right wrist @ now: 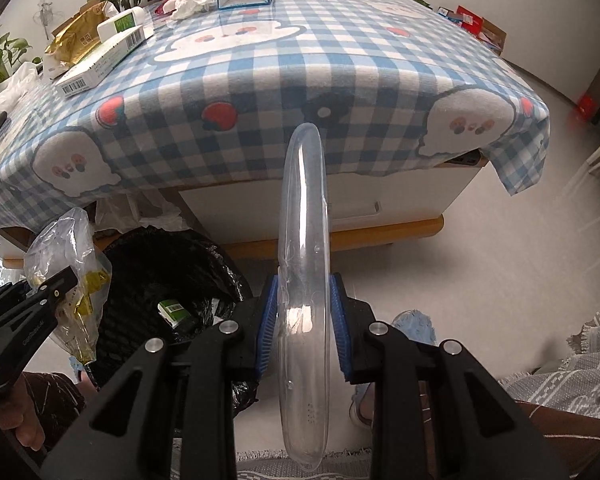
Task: Collect trash
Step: 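Carry the clear bag and plastic tube down over the trash bin, then open the left tool to drop the clear bag into the bin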
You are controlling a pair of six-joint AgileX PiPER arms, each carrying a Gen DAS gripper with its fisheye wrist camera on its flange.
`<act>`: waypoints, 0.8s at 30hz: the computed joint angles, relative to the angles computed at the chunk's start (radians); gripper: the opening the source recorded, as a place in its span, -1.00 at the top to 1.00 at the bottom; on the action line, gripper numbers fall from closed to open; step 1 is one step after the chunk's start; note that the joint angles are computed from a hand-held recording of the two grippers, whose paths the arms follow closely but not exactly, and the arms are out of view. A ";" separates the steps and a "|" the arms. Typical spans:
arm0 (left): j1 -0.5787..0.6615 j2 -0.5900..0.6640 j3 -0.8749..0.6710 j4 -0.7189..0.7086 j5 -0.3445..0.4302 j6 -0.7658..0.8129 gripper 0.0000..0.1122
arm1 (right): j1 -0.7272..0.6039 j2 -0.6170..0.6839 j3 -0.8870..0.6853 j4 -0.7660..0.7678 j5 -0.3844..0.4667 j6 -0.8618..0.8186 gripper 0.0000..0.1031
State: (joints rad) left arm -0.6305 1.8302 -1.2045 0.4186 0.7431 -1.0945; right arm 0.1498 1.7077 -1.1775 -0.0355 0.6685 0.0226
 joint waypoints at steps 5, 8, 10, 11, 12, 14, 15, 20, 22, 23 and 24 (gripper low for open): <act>-0.001 0.070 -0.032 -0.026 -0.018 0.023 0.62 | -0.005 0.016 0.008 -0.022 -0.006 0.008 0.52; -0.005 0.094 -0.047 -0.035 -0.031 0.034 0.62 | -0.011 0.025 0.006 -0.031 -0.004 0.015 0.52; -0.009 0.104 -0.053 -0.039 -0.041 0.039 0.62 | -0.013 0.029 0.005 -0.032 -0.005 0.020 0.52; -0.011 0.107 -0.055 -0.040 -0.045 0.042 0.61 | -0.012 0.029 0.006 -0.035 -0.006 0.024 0.52; -0.012 0.108 -0.054 -0.036 -0.049 0.043 0.59 | -0.010 0.030 0.008 -0.037 -0.009 0.025 0.52; -0.019 0.113 -0.059 -0.029 -0.053 0.031 0.49 | -0.011 0.030 0.008 -0.035 -0.009 0.021 0.52; -0.020 0.110 -0.057 -0.027 -0.056 0.028 0.42 | -0.010 0.031 0.007 -0.035 -0.010 0.019 0.52; -0.027 0.084 -0.034 0.013 -0.055 -0.013 0.07 | 0.000 0.030 0.000 -0.026 -0.003 0.015 0.52; -0.030 0.060 -0.007 0.035 -0.064 -0.036 -0.03 | 0.010 0.025 -0.001 -0.022 -0.002 0.012 0.52; -0.028 0.046 0.006 0.034 -0.067 -0.029 -0.07 | 0.013 0.023 -0.001 -0.020 -0.001 0.008 0.52; -0.028 0.033 0.020 0.041 -0.068 -0.029 -0.11 | 0.017 0.021 -0.001 -0.017 0.000 0.006 0.52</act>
State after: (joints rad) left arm -0.6581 1.8632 -1.1848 0.4599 0.6749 -1.1235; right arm 0.1670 1.7283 -1.1785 -0.0528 0.6690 0.0285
